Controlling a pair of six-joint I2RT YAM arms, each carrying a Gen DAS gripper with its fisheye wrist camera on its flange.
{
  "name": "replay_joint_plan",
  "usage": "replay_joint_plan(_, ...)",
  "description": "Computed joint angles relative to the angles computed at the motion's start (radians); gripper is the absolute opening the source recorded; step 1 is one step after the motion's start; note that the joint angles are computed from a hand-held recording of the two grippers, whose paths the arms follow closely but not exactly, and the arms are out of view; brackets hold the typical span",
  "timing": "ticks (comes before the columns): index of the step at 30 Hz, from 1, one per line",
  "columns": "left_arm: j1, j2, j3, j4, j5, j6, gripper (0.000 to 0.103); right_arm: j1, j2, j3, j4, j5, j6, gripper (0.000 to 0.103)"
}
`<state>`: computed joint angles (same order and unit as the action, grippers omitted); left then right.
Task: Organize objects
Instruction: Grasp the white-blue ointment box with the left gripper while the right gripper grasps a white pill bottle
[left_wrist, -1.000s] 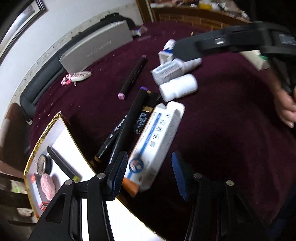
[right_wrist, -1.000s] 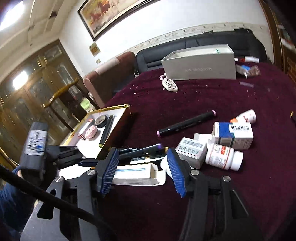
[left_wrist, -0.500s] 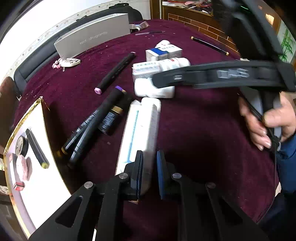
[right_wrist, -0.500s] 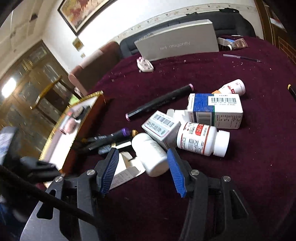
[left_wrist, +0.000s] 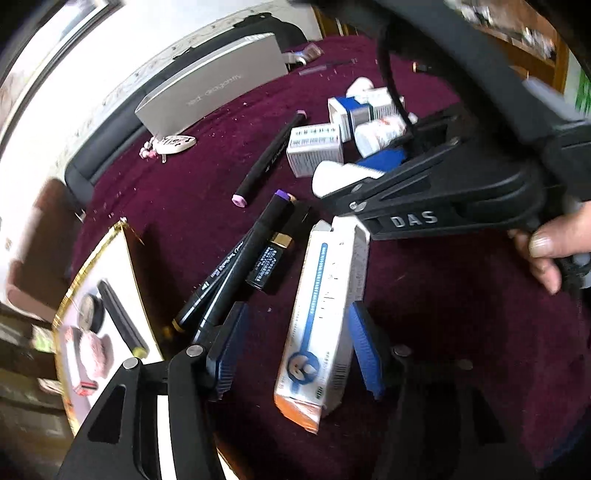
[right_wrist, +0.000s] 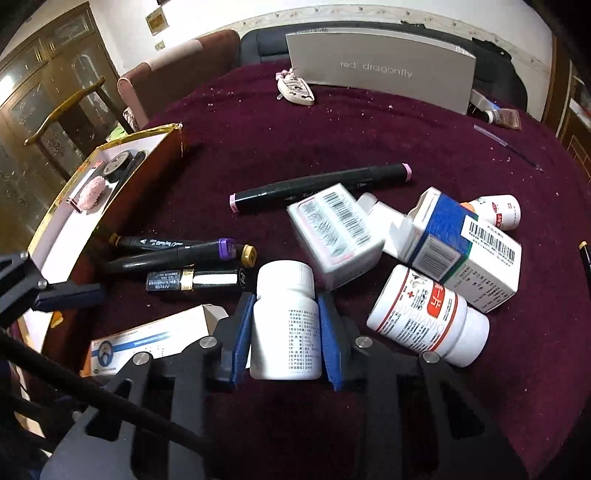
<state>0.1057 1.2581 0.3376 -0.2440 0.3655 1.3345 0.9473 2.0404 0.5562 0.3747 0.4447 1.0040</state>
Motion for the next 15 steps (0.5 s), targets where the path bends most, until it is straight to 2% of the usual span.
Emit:
replay_joint_plan(3,-0.056,-0.009,-0.066,0.129,-0.068,-0.011,0.049,0.037,-0.008,0.006,-0.048,0.043,0.024,0.031)
replay_joint_plan(4,-0.084,-0.005,-0.089,0.177,-0.091,-0.018,0.049,0.040,-0.010,-0.007,-0.028,0.041,0.025,0.031)
replay_joint_plan(7,-0.134,-0.025,-0.132,0.259,-0.096,-0.050,0.057,0.019,-0.009,-0.082,0.146,0.001,0.030,0.031)
replay_joint_plan(10,-0.146,0.032,-0.101,0.264,-0.066,-0.111,0.056,0.008,-0.005,-0.103,0.199,-0.012,0.040,0.031)
replay_joint_plan(12,-0.117,0.075,-0.043,0.175,-0.018,-0.146,0.034,0.009,-0.002,-0.109,0.212,-0.007,0.043,0.031)
replay_joint_plan(14,-0.092,0.020,-0.090,0.182,-0.004,-0.137,0.027,0.010,-0.004,-0.108,0.206,-0.002,0.047,0.031)
replay_joint_plan(15,-0.061,0.001,-0.104,0.160,0.022,-0.127,0.027,0.011,-0.004,-0.110,0.207,0.003,0.050,0.031)
